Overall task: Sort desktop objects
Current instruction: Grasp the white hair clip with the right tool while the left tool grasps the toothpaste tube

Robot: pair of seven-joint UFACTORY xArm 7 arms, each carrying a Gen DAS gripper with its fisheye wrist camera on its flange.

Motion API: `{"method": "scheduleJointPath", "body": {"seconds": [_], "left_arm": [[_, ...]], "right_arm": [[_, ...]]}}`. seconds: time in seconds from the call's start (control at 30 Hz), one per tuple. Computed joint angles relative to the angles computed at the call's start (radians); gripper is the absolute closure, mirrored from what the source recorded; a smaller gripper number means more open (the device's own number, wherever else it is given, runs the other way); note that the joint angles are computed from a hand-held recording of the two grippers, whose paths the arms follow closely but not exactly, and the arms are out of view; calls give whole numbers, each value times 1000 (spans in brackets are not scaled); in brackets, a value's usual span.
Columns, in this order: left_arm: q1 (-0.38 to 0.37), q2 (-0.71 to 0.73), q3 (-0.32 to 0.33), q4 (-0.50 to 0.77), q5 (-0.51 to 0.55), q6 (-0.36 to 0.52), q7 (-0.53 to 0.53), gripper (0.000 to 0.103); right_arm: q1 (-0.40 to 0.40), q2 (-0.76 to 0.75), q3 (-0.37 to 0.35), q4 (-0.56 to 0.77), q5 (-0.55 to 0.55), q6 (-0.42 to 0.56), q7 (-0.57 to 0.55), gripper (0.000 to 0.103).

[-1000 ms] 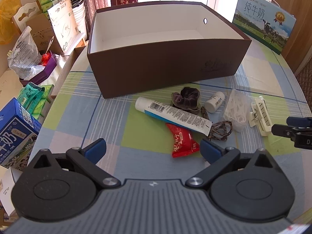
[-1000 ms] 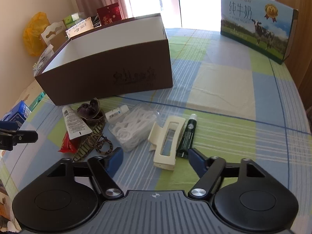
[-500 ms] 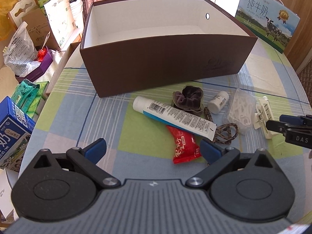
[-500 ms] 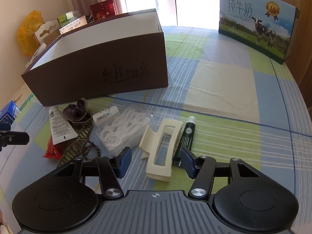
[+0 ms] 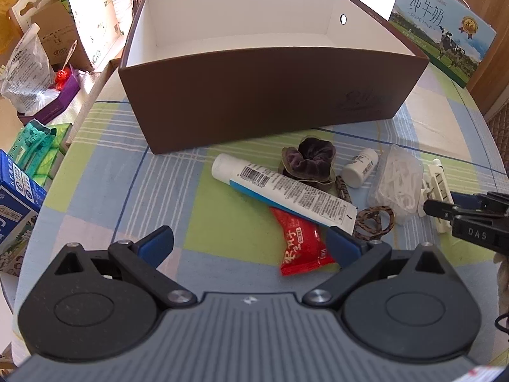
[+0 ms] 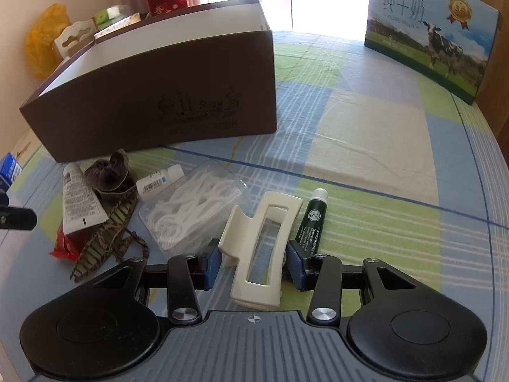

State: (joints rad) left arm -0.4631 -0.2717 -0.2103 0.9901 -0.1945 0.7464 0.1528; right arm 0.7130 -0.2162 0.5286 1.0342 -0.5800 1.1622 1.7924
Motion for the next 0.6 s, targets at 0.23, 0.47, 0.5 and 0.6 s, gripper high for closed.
{"method": "scheduleJointPath", "body": {"seconds": [0.23,0.47,0.5,0.6], "left_arm": [[-3,69,-3,53,-34,-6,-27,6],[-4,173,-23,122,-12,-39,-112,20],[-5,188,-23,131,-9,-42,-125,23],[-3,232,-19,166,-25,-27,-151,34]], "right_arm": [[4,-46,12,-25,51,4,17,62],[-8,-84,37,-42,87,31,45,62],[-10,-86,40,-43,89,33,47,62],[-16,-90,47,-44,91,36,53,62]]}}
